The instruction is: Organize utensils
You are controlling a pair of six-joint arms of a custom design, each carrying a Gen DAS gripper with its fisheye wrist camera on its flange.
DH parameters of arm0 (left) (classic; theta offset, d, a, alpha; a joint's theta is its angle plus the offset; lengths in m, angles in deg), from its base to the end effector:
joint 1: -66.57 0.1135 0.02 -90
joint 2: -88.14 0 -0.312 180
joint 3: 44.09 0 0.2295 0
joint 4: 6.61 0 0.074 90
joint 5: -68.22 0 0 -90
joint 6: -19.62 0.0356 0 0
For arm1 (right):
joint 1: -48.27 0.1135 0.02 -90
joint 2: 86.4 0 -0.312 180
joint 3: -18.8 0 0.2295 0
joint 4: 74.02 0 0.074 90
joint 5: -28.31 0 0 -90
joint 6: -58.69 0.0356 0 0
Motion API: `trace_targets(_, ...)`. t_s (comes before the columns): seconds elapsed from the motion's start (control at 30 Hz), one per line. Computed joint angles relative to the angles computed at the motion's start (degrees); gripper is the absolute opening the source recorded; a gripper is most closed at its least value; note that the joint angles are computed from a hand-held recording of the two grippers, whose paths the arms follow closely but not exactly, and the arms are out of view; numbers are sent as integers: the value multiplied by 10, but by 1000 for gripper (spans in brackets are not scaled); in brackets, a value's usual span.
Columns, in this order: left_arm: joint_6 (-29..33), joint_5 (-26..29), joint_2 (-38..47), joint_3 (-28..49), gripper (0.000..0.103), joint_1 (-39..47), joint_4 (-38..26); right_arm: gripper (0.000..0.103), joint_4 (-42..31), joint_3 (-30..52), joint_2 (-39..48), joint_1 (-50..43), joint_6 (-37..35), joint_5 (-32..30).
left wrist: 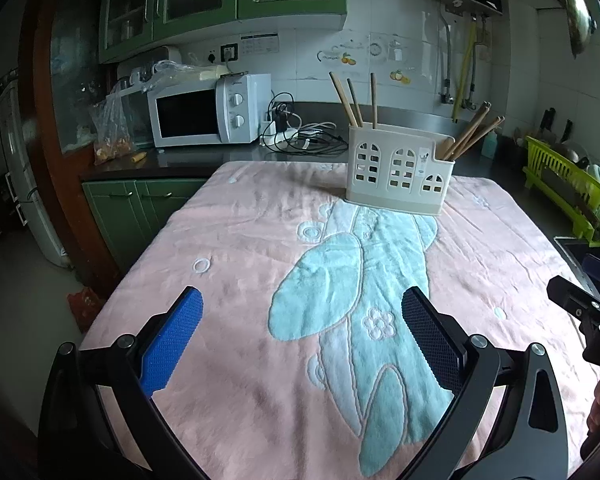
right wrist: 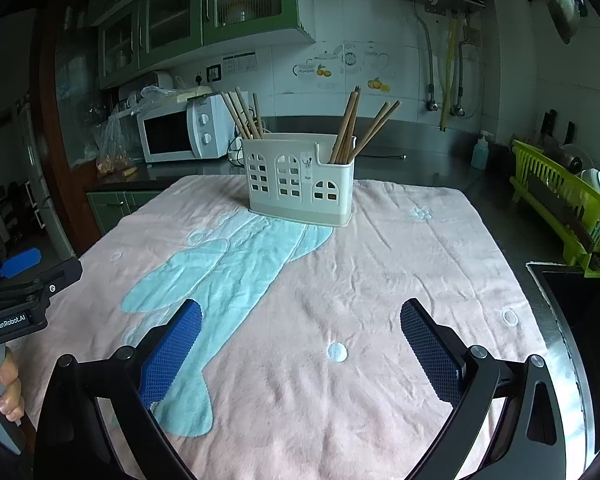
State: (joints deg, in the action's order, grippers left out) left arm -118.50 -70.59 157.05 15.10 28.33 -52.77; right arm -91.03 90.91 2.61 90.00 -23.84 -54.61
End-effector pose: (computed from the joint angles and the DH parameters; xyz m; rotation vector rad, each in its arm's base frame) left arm 0.1647 -0.0957 0.2852 -0.4807 2.1045 0.2584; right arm 0.2454 0.2130 0.2977 -0.5731 2.1032 0.3606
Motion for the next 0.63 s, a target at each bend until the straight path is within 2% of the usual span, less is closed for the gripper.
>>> trace_targets(0.27, 30, 7, 14, -8, 98, 10, 45, 96, 4, 4, 16, -4, -1, -1)
trace_targets(0.63, 37, 25, 9, -22, 98, 28, 59, 96, 8, 4, 27, -4, -3, -1)
